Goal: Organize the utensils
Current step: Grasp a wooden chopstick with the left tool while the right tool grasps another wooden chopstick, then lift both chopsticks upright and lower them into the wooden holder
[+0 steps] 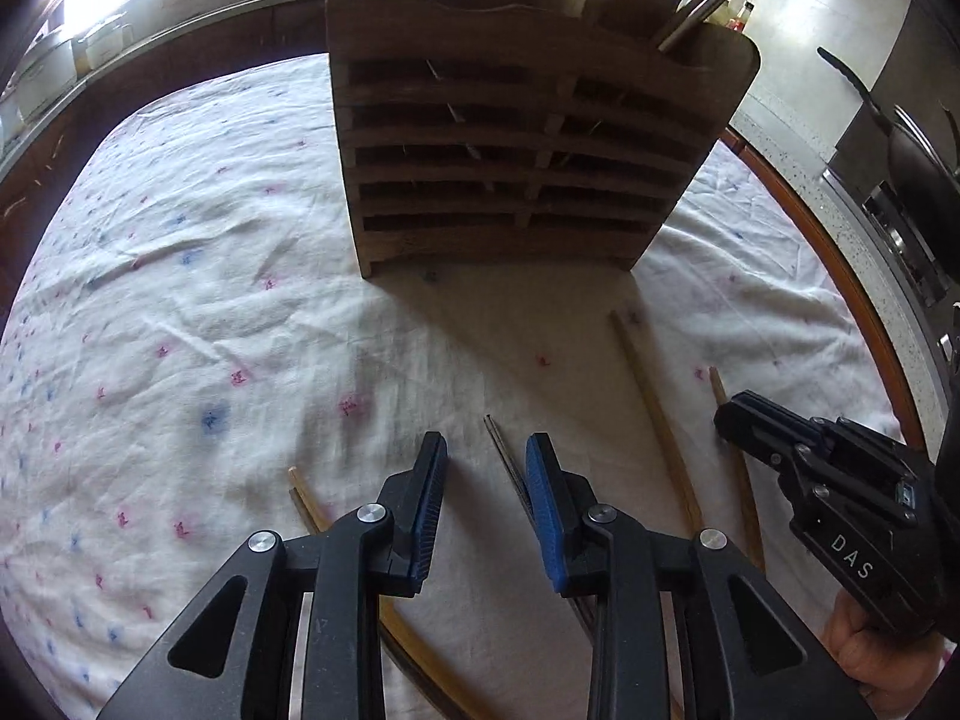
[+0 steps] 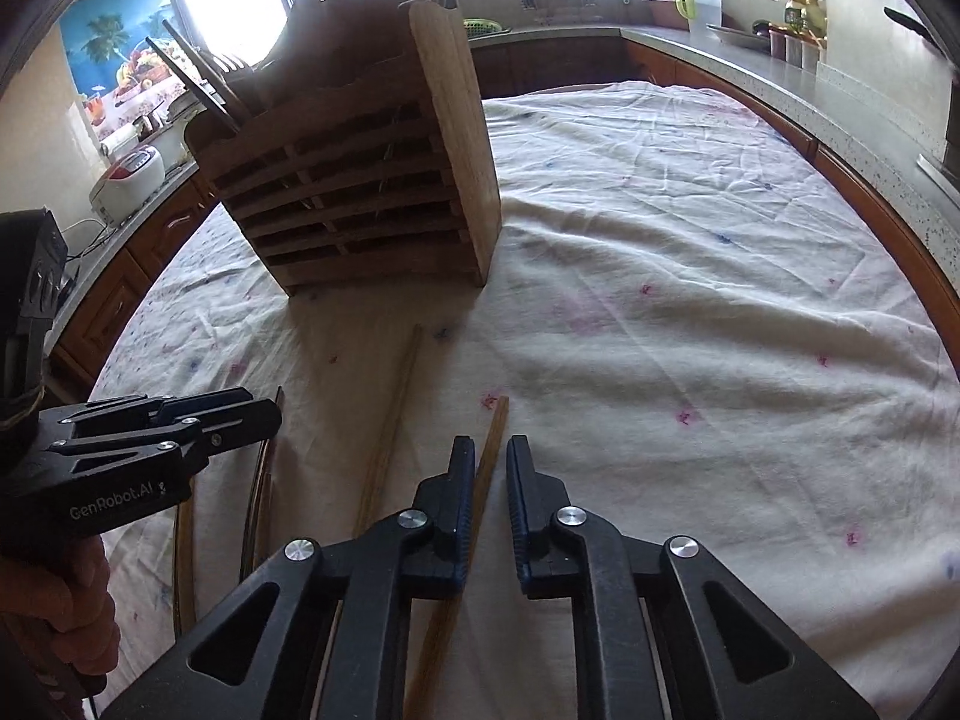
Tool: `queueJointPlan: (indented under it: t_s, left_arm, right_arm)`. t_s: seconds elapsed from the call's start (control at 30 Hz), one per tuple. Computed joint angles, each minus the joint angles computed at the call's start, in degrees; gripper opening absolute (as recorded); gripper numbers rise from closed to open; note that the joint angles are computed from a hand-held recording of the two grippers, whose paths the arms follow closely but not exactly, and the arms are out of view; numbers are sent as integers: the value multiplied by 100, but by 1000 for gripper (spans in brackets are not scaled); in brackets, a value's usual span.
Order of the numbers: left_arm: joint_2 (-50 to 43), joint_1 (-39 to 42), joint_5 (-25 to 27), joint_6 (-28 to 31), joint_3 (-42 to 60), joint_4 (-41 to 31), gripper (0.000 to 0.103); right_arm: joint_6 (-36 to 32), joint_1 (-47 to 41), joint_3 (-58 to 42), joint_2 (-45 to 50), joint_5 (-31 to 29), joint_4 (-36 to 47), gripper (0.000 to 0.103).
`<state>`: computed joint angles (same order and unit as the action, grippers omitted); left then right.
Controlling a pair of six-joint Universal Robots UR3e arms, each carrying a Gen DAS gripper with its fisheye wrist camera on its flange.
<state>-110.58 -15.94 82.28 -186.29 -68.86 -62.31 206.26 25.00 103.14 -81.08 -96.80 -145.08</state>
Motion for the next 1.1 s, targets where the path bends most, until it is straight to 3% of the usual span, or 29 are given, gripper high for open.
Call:
queueJointPlan:
  t_s: [0.17, 0.27, 0.37, 0.47, 0.63, 0.83, 1.1]
  left_arm:
    - [-387, -468, 649, 127, 425, 66, 25]
    - [-375, -466, 635, 118, 293, 281, 8]
    - [-79, -244, 195, 34, -161, 503, 4]
    - [474, -55, -69, 2, -842, 911, 3]
    - [1587, 337, -701, 46, -1687, 1197, 2]
    - [3132, 1016, -1459, 287, -2327, 1003, 2]
    - [4857, 2550, -2806, 831, -2719, 130, 2]
  right_arm:
    - [-133, 104, -185, 205, -133, -9, 10]
    - [-285, 246, -382, 374, -358, 59, 10]
    - [-314, 222, -417, 348, -332, 144, 7]
    - [-162, -21, -109, 5, 168, 65, 5]
    - [107, 31, 189, -728, 212, -19, 5]
    - [223, 283, -192, -1352, -142, 244, 5]
    - [170, 658, -1252, -1431, -705, 515, 5]
